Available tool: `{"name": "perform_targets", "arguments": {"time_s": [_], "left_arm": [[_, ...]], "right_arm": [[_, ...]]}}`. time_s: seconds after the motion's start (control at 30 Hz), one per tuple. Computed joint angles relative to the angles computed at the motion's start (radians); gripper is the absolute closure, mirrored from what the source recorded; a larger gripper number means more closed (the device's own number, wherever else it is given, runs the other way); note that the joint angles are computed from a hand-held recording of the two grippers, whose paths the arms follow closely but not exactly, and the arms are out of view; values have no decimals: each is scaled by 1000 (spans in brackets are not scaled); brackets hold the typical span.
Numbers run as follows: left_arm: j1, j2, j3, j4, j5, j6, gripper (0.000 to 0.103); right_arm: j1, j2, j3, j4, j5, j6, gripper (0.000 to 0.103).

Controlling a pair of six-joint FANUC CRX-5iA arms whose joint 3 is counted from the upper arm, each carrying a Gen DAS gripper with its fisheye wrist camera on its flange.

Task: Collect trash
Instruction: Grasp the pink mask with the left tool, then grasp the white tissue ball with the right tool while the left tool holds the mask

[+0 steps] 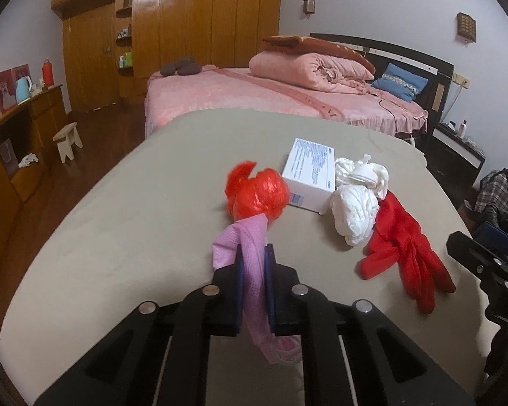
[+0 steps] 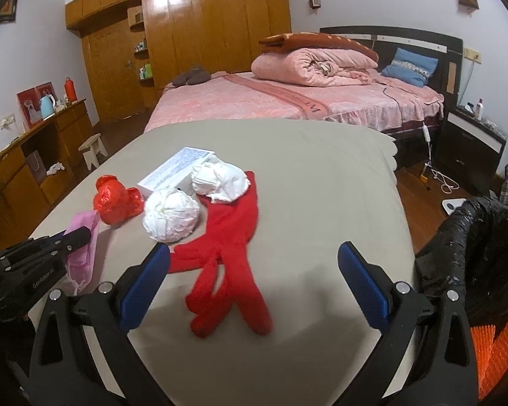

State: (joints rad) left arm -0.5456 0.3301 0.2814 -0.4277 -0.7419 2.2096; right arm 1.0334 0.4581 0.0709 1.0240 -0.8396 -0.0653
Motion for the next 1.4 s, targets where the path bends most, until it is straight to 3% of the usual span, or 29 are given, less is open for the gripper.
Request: {"name": "perform_targets", "arguments": {"time_s": [0.37, 0.73, 1.0, 1.17, 1.4], "left_arm": [[7, 5, 28, -69, -23, 28, 92], [30, 9, 23, -72, -8, 40, 92], [37, 5, 14, -74, 3, 57, 92], [36, 4, 11, -79, 5, 59, 92], [33, 5, 13, -85, 0, 59, 92]], "right_arm": [[-19, 88, 142, -30, 52, 103, 7], [-33, 209, 340, -160, 34, 264, 7], [-26, 268, 464, -296, -12, 421, 31], [-28, 272, 481, -350, -1, 476, 63], [-31, 246, 435, -336, 42, 443, 70]]}}
